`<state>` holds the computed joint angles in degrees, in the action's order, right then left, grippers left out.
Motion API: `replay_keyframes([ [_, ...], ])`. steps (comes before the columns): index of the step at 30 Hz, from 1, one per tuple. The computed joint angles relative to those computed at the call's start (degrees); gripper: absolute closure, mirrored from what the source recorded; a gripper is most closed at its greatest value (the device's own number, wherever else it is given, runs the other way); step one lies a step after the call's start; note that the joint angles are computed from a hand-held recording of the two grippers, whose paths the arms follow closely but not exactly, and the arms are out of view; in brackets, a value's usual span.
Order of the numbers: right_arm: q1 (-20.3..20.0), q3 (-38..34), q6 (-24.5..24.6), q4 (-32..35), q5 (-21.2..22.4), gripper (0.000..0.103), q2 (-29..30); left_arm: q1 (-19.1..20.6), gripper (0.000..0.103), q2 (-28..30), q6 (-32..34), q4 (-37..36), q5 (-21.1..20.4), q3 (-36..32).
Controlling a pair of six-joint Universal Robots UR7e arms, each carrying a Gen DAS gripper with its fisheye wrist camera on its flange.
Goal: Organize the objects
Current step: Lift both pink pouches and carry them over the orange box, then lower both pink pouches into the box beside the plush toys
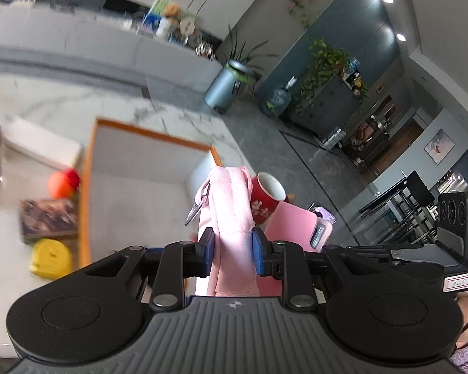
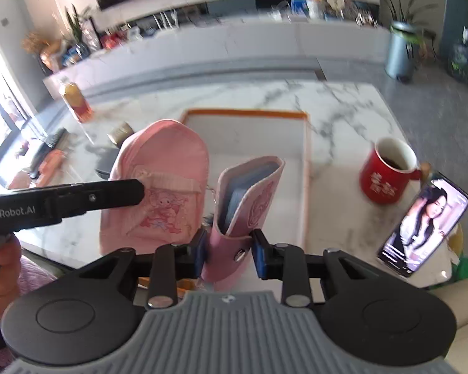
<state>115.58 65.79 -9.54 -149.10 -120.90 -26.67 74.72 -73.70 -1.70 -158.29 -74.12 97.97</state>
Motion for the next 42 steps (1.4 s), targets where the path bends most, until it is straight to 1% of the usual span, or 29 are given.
replay_keyframes([
  [2,-1.24,-2.32,0.49,4.79,0.67,0.070,0.59,1.09,0.074,2.29,-1.92,1.20,-1.01,-1.62],
  [4,-2.23,-5.56,0.83,10.69,1.34,0.070,1.86,2.41,0.074,4.20,-3.96,3.34,-2.90,-3.42],
  [5,-2.65,-7.41,1.01,13.74,1.66,0.070,2.73,2.85,0.074,4.98,-4.78,4.65,-3.14,-4.26],
  [8,-3.47,-11.29,0.47,20.21,2.47,0.070,4.33,3.36,0.074,6.53,-6.06,7.38,-1.87,-5.61],
  [10,-4.03,-16.52,1.95,27.02,3.76,0.070,6.20,3.71,0.074,7.17,-6.60,8.64,-2.50,-6.29],
  [14,-4.38,-27.84,4.23,39.44,3.28,0.070,11.43,4.13,0.074,7.91,-6.96,9.51,-2.38,-6.60],
  [16,-4.93,-33.56,6.17,45.30,4.24,0.070,14.04,4.55,0.075,8.06,-8.29,10.71,-2.67,-6.74],
  [17,-5.10,-37.68,7.03,48.97,4.57,0.070,15.94,4.85,0.075,8.14,-8.89,11.49,-3.03,-6.87],
  [20,-5.57,-45.28,8.44,55.66,4.46,0.071,19.77,5.74,0.075,8.28,-9.94,12.98,-4.53,-6.98],
  [22,-5.46,-45.68,8.34,56.20,4.59,0.071,19.95,6.20,0.075,8.14,-10.12,12.35,-5.10,-6.41],
  [27,-4.71,-47.15,8.53,57.57,1.74,0.069,21.00,7.54,0.074,8.49,-12.28,13.00,-8.42,-6.95],
  [33,-4.35,-47.11,8.38,57.83,0.38,0.068,21.13,7.90,0.072,8.22,-12.75,12.67,-9.06,-6.65],
  [35,-4.01,-47.87,8.19,58.44,0.06,0.064,21.52,7.76,0.071,7.87,-12.76,12.01,-8.12,-6.10],
  [37,-3.56,-47.88,7.35,58.19,-0.10,0.054,21.47,7.80,0.071,7.53,-12.85,11.32,-7.98,-5.67],
  [38,-3.24,-46.76,6.36,57.12,-0.94,0.053,21.00,7.88,0.071,7.43,-13.13,11.50,-8.23,-5.67],
  [39,-2.87,-45.83,5.32,56.17,-1.98,0.054,20.69,8.01,0.070,7.35,-13.26,11.71,-8.48,-5.71],
  [41,-2.33,-44.48,3.83,54.85,-3.87,0.058,20.35,7.99,0.070,7.88,-13.16,11.66,-8.52,-6.28],
  [42,-2.16,-43.89,3.17,54.36,-4.57,0.065,20.21,7.96,0.070,7.87,-12.97,11.46,-8.51,-6.12],
])
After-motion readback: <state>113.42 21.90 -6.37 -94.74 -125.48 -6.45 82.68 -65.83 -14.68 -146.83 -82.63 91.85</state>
